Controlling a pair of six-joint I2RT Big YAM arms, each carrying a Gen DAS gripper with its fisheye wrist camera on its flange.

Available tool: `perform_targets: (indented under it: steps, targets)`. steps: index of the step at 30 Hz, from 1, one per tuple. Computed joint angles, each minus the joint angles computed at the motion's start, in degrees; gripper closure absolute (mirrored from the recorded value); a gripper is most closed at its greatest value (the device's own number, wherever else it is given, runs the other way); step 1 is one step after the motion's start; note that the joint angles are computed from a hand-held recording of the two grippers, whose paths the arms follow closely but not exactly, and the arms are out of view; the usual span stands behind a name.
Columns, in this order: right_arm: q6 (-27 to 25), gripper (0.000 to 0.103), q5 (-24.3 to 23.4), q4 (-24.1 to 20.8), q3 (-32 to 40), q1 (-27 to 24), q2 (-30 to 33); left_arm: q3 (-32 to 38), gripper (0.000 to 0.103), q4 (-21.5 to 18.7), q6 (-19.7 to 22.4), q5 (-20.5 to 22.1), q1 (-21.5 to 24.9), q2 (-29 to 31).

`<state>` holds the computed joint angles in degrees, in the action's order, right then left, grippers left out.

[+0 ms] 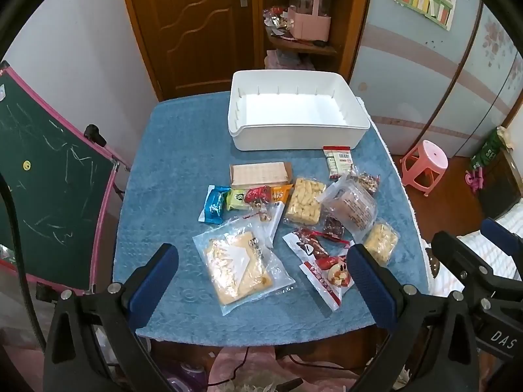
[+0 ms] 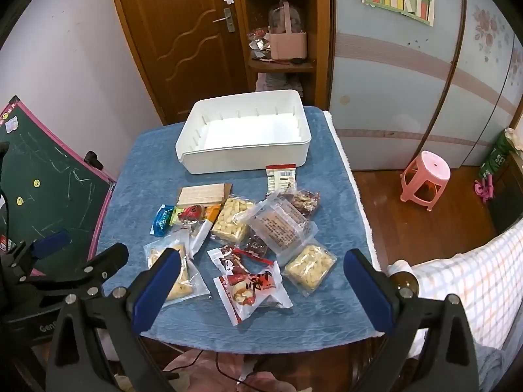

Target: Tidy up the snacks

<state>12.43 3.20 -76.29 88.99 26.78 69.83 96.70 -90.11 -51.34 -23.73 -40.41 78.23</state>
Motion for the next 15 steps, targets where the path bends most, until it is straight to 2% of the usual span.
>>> perform_targets:
  steps: [15]
  targets:
    - [0.7, 0.002, 0.0, 0.1, 0.1, 0.6, 0.0, 0.7, 0.002, -0.2, 0.5, 0.5, 0.5, 0.5]
